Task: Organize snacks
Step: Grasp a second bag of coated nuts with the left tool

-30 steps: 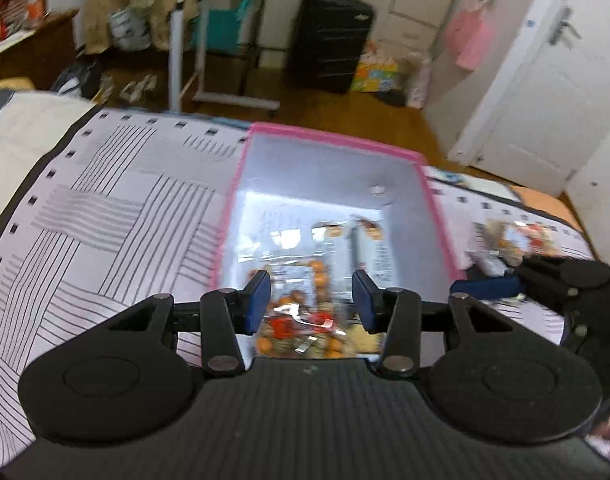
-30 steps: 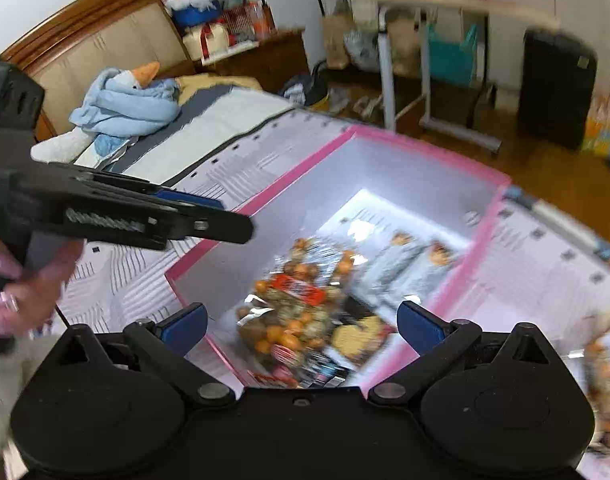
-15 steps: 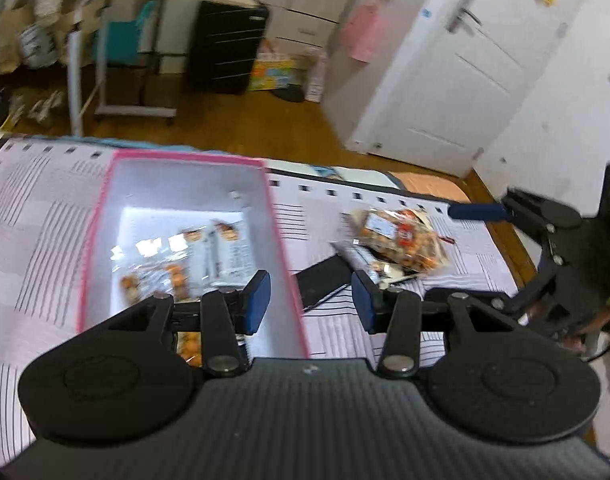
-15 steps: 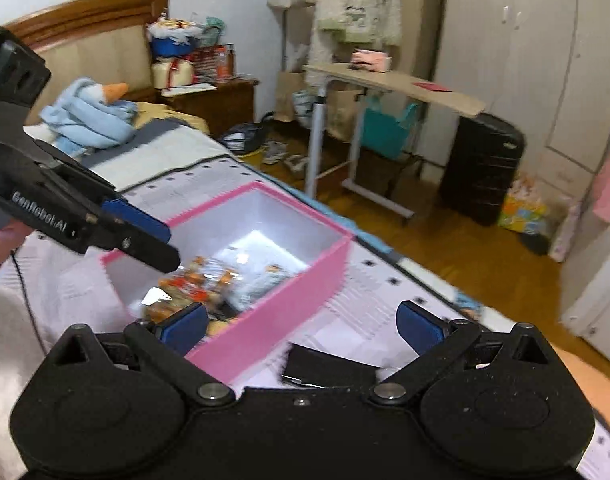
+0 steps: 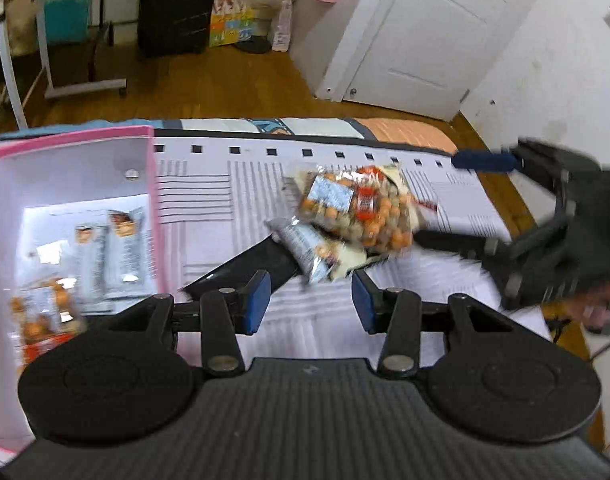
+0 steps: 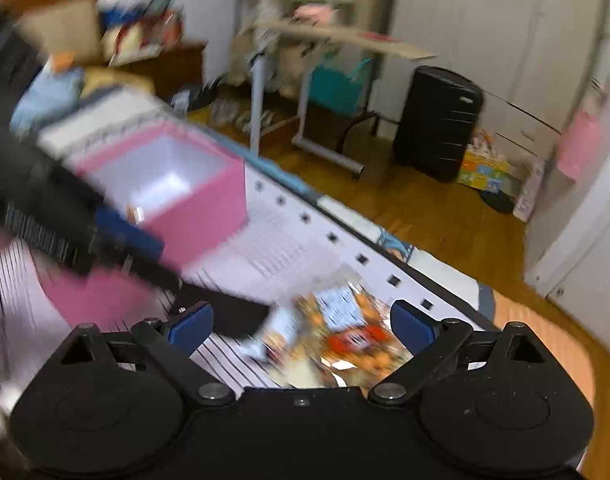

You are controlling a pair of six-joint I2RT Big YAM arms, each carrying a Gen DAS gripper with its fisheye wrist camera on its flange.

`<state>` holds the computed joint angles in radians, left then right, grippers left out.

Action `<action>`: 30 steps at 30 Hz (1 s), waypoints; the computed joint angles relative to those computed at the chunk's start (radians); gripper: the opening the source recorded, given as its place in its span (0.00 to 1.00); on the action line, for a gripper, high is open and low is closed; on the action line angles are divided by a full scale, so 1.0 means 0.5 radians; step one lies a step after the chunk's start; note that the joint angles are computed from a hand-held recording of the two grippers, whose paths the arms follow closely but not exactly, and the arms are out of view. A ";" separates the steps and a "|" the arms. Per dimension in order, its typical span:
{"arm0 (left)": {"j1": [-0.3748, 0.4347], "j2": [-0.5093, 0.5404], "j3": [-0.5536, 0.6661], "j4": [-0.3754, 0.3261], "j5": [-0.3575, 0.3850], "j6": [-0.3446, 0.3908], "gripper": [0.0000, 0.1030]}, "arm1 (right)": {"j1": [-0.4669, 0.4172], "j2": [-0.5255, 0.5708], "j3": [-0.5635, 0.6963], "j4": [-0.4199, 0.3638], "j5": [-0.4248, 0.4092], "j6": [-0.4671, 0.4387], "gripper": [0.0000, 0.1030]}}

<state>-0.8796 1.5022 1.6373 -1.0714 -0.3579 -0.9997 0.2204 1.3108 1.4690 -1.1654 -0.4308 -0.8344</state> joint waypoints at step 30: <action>0.145 0.538 -0.063 0.979 0.188 -0.832 0.44 | -0.009 0.260 -0.230 0.349 0.246 0.009 0.89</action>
<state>-0.8073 1.7710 1.6057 -0.5816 -0.2641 -1.4156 0.2158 1.4410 1.3537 -0.9908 -0.3076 -0.8298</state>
